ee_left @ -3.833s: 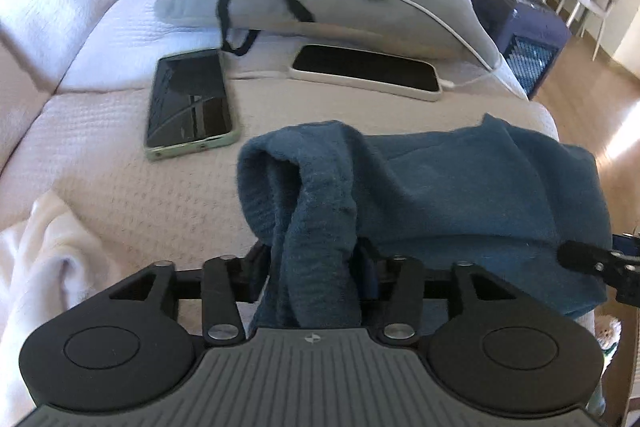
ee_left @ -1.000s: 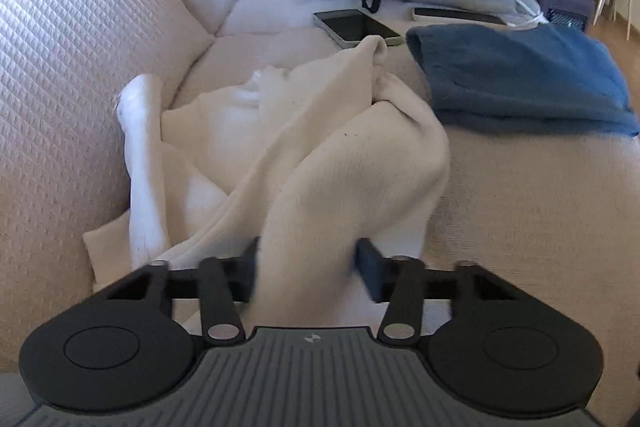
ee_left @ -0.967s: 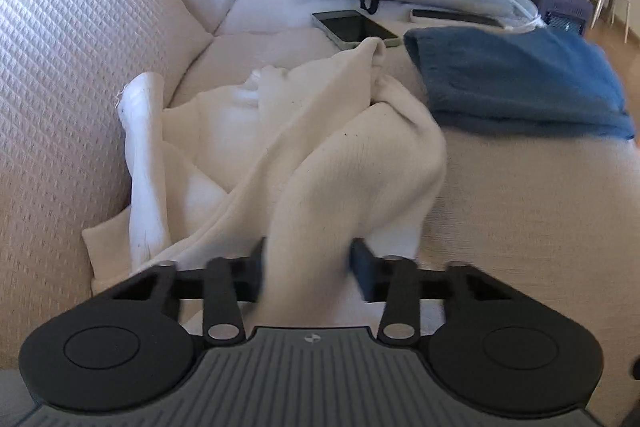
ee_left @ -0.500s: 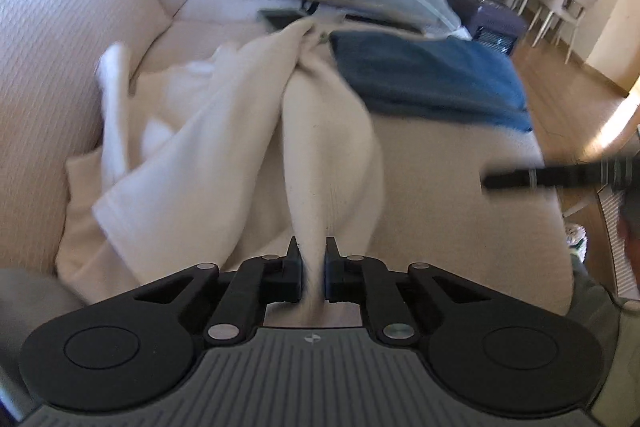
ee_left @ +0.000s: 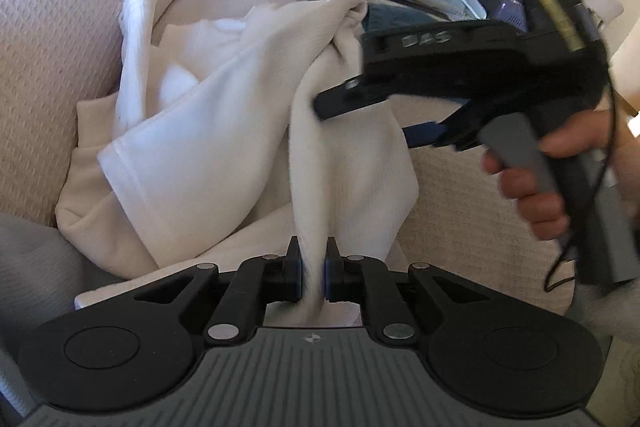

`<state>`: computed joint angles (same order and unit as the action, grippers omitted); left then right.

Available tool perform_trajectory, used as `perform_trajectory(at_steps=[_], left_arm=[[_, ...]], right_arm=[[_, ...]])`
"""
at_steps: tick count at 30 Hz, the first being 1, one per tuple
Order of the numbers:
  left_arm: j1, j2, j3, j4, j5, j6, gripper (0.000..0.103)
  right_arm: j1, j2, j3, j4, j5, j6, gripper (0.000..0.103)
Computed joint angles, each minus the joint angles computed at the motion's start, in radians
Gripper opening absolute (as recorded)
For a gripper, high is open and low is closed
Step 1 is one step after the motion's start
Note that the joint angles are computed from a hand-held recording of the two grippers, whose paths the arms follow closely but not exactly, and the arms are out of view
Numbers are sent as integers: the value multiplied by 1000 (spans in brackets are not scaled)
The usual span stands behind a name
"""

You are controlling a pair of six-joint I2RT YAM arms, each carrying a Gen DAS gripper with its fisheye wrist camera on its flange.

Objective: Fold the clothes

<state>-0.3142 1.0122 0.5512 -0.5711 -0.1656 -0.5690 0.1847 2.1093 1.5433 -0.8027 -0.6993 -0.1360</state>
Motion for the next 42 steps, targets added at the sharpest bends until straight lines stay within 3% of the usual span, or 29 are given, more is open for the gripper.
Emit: perform_trajectory(at_steps=[2,4,5,6,8,10,14,16,23,29,31,35,40,42], left_arm=[[10,9,-6,11,11,1,9],[16,9,-13,17,24,0,9],[16,9,-15,19,28,0,9],[18,9,-16,22,35,6,9],[4,5,-13,22,32,8,9],[-14,-6,-14,18,26,7,9],[63,-112,-50,-2,112,59,9],[33,-146,-44,-25,131,38,9],[-239,-222,-6,-64,176,-49,11],[-422,-109,7,72,286,-29,12],[-476,-12,23,136,308,-18,15],[-562,195,128,90,180,-51,23],[-542,139,130,-17,91,-123,47],[-529,74,115,-69,62,-170,49]], right_arm=[[1,5,-32,39,-22,4,86],[-4,3,-67,80,-50,1,67],[-9,6,-68,74,-69,-14,42],[-16,8,-65,60,-86,-22,24],[-25,-10,-78,55,-98,-27,14],[-29,-58,-119,77,-80,-62,10],[-66,-165,-196,94,-60,-125,9],[-101,-202,-210,55,-59,-171,9],[-346,-299,-205,-207,-94,-426,9],[-605,-369,-196,-413,3,-640,9],[-657,-396,-235,-377,75,-657,9],[-680,-393,-339,-237,189,-624,11],[-619,-407,-415,-127,275,-603,25],[-614,-437,-420,-115,286,-640,31]])
